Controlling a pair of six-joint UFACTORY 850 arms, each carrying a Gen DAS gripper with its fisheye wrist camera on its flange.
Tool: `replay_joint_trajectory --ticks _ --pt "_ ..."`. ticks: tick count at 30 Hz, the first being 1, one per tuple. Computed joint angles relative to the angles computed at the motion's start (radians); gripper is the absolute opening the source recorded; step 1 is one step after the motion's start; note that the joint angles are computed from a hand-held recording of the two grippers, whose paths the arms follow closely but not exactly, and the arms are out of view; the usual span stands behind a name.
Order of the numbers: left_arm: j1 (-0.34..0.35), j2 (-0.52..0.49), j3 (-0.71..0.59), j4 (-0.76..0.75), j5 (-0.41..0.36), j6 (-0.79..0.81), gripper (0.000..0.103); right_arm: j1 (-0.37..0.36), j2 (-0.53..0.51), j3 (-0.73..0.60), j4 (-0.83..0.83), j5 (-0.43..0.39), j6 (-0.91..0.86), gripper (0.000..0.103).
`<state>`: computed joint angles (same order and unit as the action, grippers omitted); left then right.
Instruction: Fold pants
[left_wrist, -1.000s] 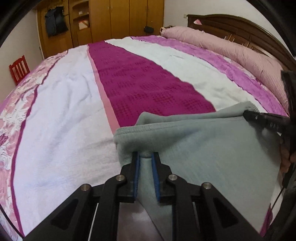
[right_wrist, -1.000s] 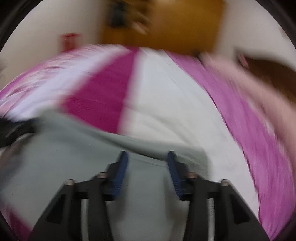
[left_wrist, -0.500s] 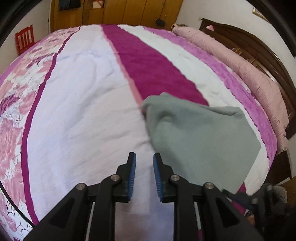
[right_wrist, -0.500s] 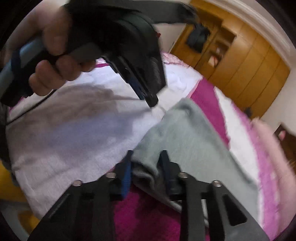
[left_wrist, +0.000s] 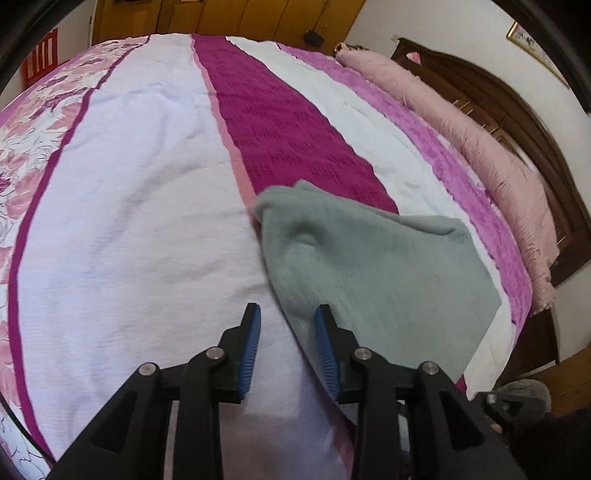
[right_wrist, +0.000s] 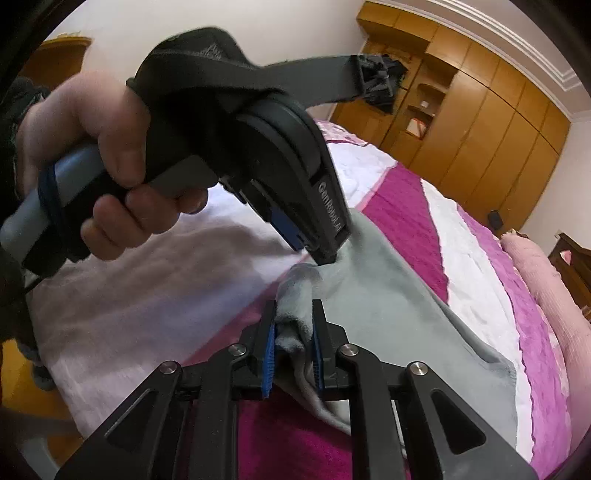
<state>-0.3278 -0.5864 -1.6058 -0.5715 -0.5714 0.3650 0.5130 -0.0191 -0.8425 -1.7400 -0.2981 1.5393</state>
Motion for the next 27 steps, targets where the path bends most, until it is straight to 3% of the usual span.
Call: replay_joint_trajectory --ticks 2,3,5,9,14,19,27 --pt "-0.009 -0.012 -0.015 -0.008 -0.011 0.009 0.027 -0.005 0.013 0.009 -0.003 0.0 0.015 0.016" --pt "-0.011 -0.012 -0.015 -0.027 -0.009 0.029 0.008 -0.004 0.022 0.017 -0.018 -0.008 0.037 0.016" --pt "-0.019 0.0 -0.003 -0.061 0.014 0.073 0.0 -0.01 0.039 0.025 -0.017 -0.004 0.053 0.016" --pt "-0.044 0.046 0.042 -0.053 0.095 0.112 0.0 -0.021 0.067 0.029 0.028 0.017 0.048 0.016" --pt "-0.052 0.073 0.061 -0.063 0.125 0.13 0.0 -0.039 0.078 0.028 0.0 0.032 0.088 0.016" --pt "-0.055 0.094 0.073 -0.088 0.169 0.12 0.0 0.003 0.081 0.02 0.027 -0.002 0.096 0.015" --pt "0.017 0.081 0.061 -0.339 0.081 0.233 0.0 0.065 0.013 -0.041 0.086 -0.068 0.041 0.014"
